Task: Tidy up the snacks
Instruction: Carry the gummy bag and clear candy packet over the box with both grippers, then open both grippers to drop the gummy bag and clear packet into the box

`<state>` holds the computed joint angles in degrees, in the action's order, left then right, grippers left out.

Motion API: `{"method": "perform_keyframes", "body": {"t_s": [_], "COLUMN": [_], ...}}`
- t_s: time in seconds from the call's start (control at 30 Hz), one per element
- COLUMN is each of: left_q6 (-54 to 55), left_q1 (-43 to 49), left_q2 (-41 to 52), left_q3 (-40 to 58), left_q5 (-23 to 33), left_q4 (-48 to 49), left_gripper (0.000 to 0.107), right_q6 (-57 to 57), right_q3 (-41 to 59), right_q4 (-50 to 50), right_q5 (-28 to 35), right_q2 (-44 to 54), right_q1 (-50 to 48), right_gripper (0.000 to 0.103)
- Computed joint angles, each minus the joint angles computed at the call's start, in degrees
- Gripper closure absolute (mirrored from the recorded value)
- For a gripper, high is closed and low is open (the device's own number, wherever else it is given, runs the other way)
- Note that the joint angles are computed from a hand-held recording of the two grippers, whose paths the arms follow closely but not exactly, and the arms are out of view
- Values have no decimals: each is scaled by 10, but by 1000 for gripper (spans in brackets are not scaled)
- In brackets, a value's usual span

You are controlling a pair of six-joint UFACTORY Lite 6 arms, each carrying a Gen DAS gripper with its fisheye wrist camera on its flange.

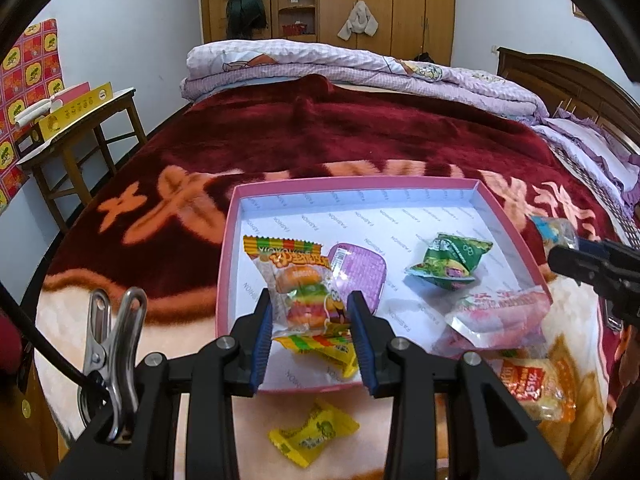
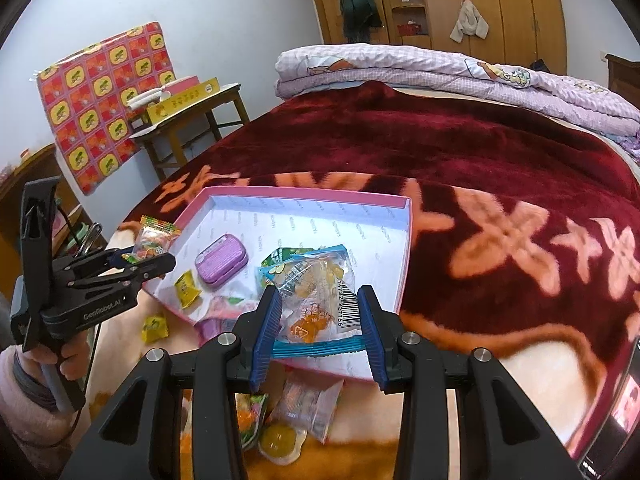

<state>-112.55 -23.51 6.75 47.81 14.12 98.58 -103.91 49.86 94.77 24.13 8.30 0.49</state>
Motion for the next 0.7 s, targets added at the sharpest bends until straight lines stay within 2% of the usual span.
{"method": "perform_keyframes", "body": {"t_s": [0.3,0.57,0.7], "left_q6": [-64,-77,-123], "left_q1": [16,26,34], "left_q2": [56,101,111], "left_q3": [36,69,79], "left_q5": [-17,-22,-30], "left_q4": [70,88,139], "left_gripper": [69,69,69], "right_q6": [-3,-20,-35], "right_q3": [68,107,120], "right_q4": [11,34,50], "right_q5": [-24,-43,-53], "right_q2": [77,131,152], "right_q1": [23,30,36], "right_gripper": [63,63,63]}}
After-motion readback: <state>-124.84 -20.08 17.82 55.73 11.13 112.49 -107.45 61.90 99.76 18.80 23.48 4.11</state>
